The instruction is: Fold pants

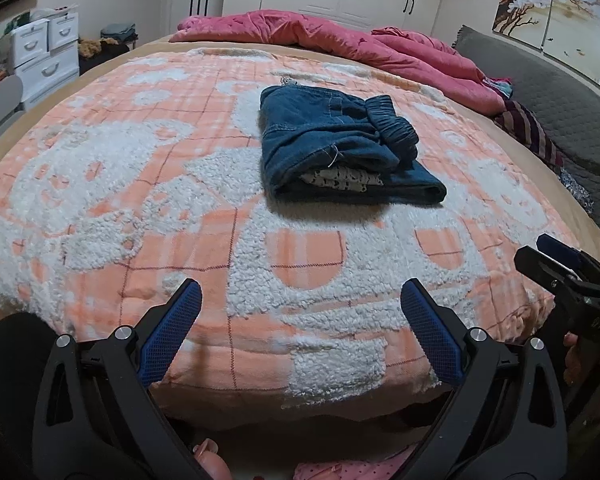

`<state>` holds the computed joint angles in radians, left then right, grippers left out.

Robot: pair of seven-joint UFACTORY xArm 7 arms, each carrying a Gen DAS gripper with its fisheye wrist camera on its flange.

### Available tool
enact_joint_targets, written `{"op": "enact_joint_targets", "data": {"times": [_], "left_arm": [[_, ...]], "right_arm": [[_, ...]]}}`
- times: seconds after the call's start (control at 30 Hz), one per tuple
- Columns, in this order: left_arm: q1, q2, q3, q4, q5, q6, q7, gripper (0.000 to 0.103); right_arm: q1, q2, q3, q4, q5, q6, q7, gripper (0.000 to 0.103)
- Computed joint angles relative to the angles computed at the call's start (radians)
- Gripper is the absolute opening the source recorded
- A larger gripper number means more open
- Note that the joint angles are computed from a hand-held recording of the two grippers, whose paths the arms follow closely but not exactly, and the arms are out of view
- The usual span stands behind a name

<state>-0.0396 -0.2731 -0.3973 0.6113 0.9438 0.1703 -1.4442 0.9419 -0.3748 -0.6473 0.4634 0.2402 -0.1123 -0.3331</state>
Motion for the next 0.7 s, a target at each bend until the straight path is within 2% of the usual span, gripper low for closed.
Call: {"op": "enact_joint_targets", "data": {"times": [0.13, 0.33, 0.7], "left_arm": [[-0.001, 0.015, -0.004, 0.008, 0.016, 0.008, -0.015, 0.093], [-0.020, 0.023, 0.011, 0.016, 0.048, 0.019, -0.044, 0.094], [-0.049, 0.024, 0.041, 0.018, 0.063, 0.024, -0.055, 0.094]], "right_arm": [[0.072, 0.015, -0.073, 0.003, -0.007, -0.009, 0.001, 0.099], [0.105, 0.023, -0.112, 0.004, -0.019, -0.015, 0.007, 0.099], [0.073, 0.023, -0.088, -0.003, -0.036, -0.021, 0.027, 0.099]]}}
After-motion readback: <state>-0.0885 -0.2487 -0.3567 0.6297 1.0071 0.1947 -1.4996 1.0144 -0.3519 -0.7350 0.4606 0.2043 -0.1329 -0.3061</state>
